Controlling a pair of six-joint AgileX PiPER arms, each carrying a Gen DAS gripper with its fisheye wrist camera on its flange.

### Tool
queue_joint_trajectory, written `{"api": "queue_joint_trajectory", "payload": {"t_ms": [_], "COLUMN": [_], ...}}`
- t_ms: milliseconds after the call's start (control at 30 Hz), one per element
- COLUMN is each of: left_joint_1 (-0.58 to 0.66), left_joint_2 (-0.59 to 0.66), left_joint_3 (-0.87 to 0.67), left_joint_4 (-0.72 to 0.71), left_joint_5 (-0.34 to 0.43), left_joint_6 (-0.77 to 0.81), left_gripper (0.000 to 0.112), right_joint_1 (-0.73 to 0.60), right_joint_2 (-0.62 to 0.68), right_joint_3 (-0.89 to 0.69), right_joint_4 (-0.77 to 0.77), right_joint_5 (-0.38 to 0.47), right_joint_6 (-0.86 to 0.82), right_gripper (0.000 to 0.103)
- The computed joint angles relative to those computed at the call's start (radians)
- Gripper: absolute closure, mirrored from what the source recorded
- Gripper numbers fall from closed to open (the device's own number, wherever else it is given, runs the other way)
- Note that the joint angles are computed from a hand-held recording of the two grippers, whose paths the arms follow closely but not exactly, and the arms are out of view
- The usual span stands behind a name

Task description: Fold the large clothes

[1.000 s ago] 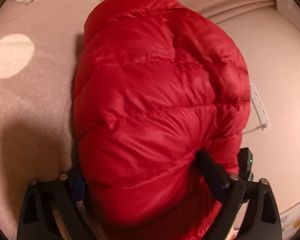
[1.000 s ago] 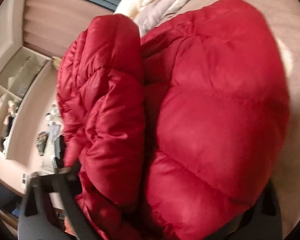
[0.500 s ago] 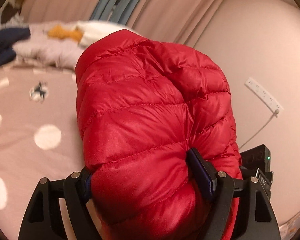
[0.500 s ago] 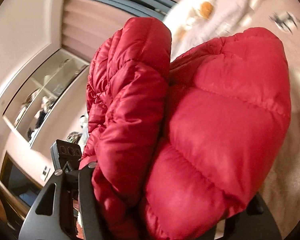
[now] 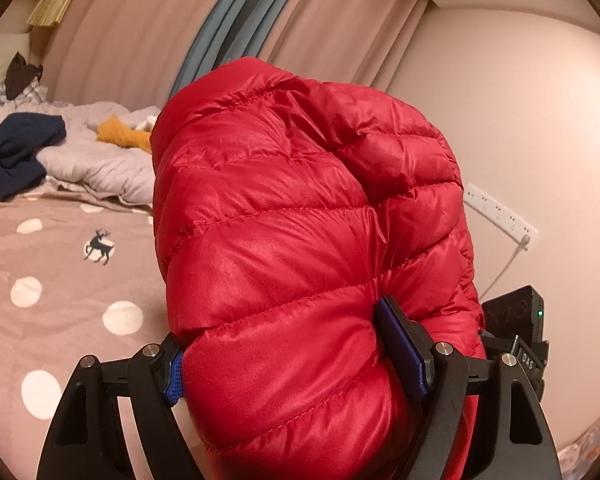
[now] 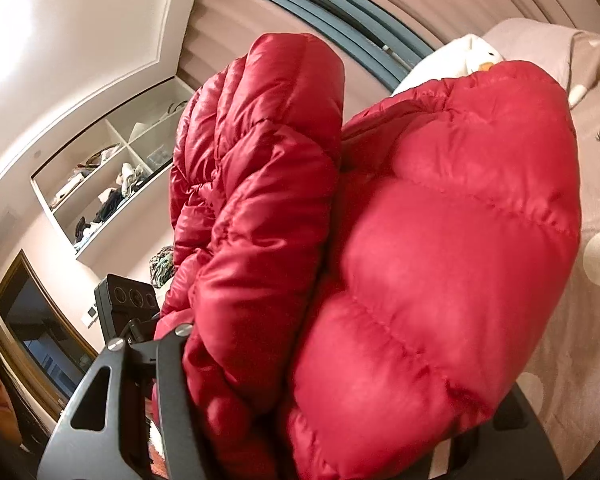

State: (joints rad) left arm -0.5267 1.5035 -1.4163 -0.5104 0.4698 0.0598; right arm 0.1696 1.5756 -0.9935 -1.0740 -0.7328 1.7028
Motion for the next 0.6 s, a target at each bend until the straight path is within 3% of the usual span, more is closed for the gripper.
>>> {"api": "queue_joint_trajectory", "payload": {"t_ms": [167, 267, 600], "left_joint_1": [-0.006, 0.009, -0.005], "left_joint_2": [-0.005, -0.003, -0.029], "left_joint_3": [-0.001, 0.011, 0.038], "left_joint_4": [0.016, -0.021, 0.014], "left_joint_5": [-0.017, -0.03, -0.055], "left_joint_6": [-0.006, 0.042, 0.012], "left_gripper": [0.032, 0.032, 0.032], "right_joint_1": [0.009, -0.064, -0.124], "right_joint_2": [-0.018, -0.025, -0.002], "right_joint_3": [-0.001, 0.058, 0.066], "right_joint_4": [-0.003, -0.016, -0.058], "right_joint_5": [0.008, -0.083, -0.152], "right_joint_6": [-0.003, -0.036, -0.042], "right_gripper": [0.045, 0.045, 0.044]}}
